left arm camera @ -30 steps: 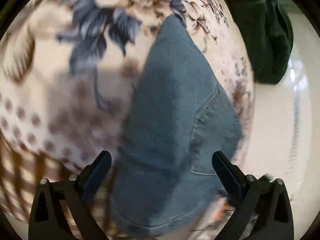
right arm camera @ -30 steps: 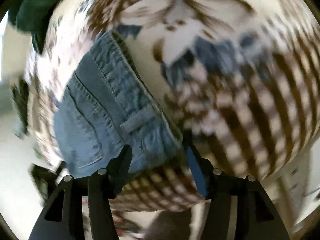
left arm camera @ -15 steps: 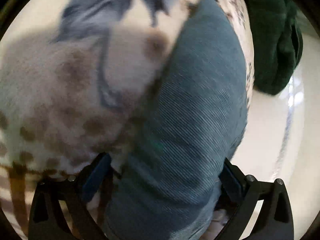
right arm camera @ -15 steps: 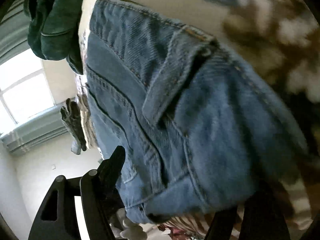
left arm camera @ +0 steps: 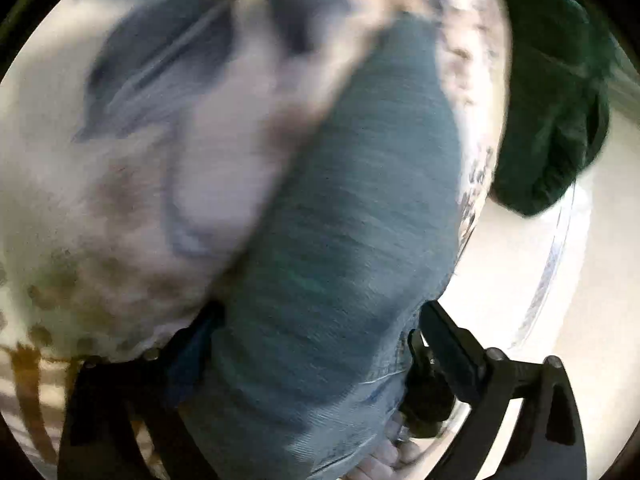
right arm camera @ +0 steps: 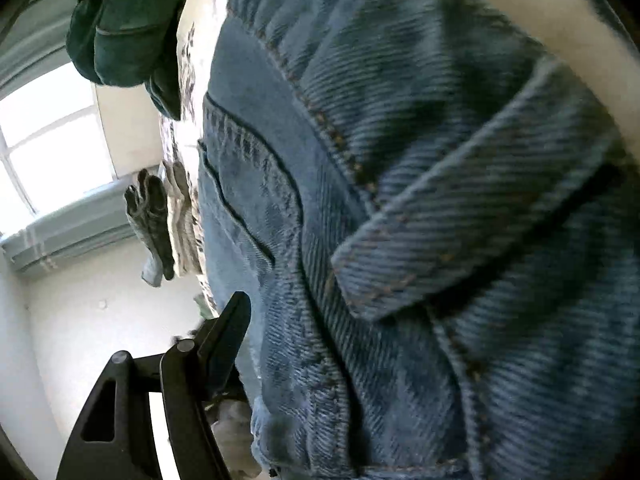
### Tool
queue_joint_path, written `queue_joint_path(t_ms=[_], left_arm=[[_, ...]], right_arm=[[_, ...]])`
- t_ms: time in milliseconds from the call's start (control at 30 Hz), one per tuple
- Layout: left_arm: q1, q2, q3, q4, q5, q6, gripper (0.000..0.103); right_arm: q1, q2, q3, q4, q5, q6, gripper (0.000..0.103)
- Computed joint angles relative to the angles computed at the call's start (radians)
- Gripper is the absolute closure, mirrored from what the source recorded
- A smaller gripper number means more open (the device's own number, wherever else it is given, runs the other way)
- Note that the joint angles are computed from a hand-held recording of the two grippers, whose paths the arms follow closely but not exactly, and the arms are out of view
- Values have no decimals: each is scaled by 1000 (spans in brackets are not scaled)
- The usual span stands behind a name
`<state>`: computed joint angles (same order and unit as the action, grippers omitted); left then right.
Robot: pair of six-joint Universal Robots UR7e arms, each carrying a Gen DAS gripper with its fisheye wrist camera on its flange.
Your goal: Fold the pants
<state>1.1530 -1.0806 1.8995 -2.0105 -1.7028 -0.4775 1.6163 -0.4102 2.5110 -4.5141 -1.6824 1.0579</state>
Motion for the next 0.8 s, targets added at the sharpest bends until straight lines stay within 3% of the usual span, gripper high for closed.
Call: queue_joint_path(t_ms=[100,167,267,367,500,600,800], left_arm=[[-64,4,25,-29,94,82,11],[-83,12,38,-53,140,118,33],[-95,7,47,-86,138,157,58],[-131,-14,56,-111,150,197,72],[-167,-80,71,-81,163,215,77],[-186,-124,48,-17,164,217,77],[-232,-169,-51,99,160,182,77]], right_arm=[[16,-41,-6,64,-16,-4,29],[29,-40,4,65,-37,4,32],[69,-92,-11,176,-109,9,51],[128,-141,-37,264,-178,11,63],[218,-209,-60,367,-272,39,67],[264,-254,-35,380,-300,62,68],[386,-450,-55,616,-355,95,68]])
